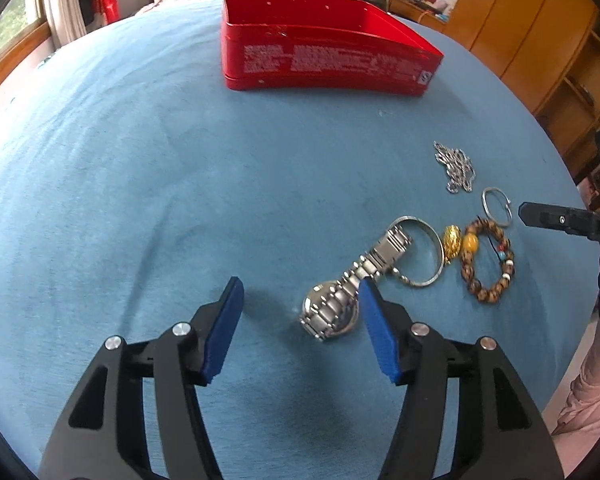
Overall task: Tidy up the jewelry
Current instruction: 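Grasp the silver watch with the left gripper while the right reaches toward the wooden bead bracelet, then move the right gripper to the silver bangle and grasp it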
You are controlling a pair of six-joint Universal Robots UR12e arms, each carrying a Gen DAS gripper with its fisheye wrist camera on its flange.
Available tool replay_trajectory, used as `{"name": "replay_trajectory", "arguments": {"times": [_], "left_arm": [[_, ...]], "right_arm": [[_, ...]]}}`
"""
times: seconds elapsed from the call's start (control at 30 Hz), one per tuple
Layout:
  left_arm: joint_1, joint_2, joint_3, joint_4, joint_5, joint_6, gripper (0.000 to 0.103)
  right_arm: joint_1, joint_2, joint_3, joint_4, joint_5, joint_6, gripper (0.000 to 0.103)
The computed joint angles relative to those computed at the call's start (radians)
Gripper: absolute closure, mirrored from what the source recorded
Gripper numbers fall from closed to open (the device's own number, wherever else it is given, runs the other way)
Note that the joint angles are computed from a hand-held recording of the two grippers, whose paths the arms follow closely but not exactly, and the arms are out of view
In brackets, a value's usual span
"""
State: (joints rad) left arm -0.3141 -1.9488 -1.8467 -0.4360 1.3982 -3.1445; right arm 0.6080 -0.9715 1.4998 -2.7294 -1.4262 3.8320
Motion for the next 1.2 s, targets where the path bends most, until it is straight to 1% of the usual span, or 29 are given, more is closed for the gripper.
{"name": "replay_trajectory", "arguments": {"times": [0.13, 0.23, 0.3, 0.33, 0.4, 0.47, 0.53, 0.67, 0.73, 0.87, 0.9, 0.97, 1.07, 1.2], "left_arm": [[-0.012, -0.004, -0.003, 0.016, 0.023, 0.036, 0.042], [-0.022, -0.008, -0.002, 0.021, 0.047, 0.058, 0.044], [-0.027, -0.011, -0.001, 0.028, 0.063, 0.070, 0.051], [-0.030, -0.012, -0.003, 0.033, 0.070, 0.075, 0.052], [-0.033, -0.012, -0.005, 0.041, 0.069, 0.084, 0.063], [-0.038, -0.012, -0.009, 0.051, 0.072, 0.096, 0.070], [-0.044, -0.014, -0.009, 0.061, 0.086, 0.096, 0.071], [-0.034, -0.016, -0.009, 0.069, 0.062, 0.061, 0.073], [-0.029, -0.019, -0.007, 0.080, 0.073, 0.026, 0.073], [-0.010, -0.023, -0.002, 0.093, 0.080, -0.052, 0.073], [-0.002, -0.023, 0.000, 0.094, 0.072, -0.069, 0.073], [0.007, -0.021, 0.001, 0.092, 0.047, -0.074, 0.073], [0.028, -0.011, -0.007, 0.111, -0.041, -0.076, 0.073], [0.048, -0.002, -0.007, 0.145, -0.102, -0.094, 0.074]], "right_arm": [[0.001, -0.004, 0.011, -0.013, 0.000, 0.008, 0.077], [0.001, -0.003, 0.012, -0.016, 0.005, 0.011, 0.076], [-0.001, -0.001, 0.010, -0.013, 0.009, 0.013, 0.076], [-0.001, -0.001, 0.011, -0.014, 0.011, 0.014, 0.076], [-0.001, -0.001, 0.012, -0.016, 0.016, 0.015, 0.076], [-0.002, 0.002, 0.009, -0.018, 0.020, 0.015, 0.076], [0.000, 0.004, 0.006, -0.021, 0.024, 0.012, 0.076], [0.005, 0.011, -0.008, -0.021, 0.030, -0.001, 0.075], [0.009, 0.015, -0.018, -0.020, 0.035, -0.015, 0.075], [0.020, 0.031, -0.052, -0.006, 0.037, -0.058, 0.069], [0.022, 0.036, -0.063, -0.001, 0.036, -0.069, 0.068], [0.026, 0.050, -0.088, 0.007, 0.048, -0.089, 0.068], [0.027, 0.072, -0.127, 0.019, 0.063, -0.107, 0.066], [0.025, 0.094, -0.163, 0.025, 0.079, -0.107, 0.066]]}}
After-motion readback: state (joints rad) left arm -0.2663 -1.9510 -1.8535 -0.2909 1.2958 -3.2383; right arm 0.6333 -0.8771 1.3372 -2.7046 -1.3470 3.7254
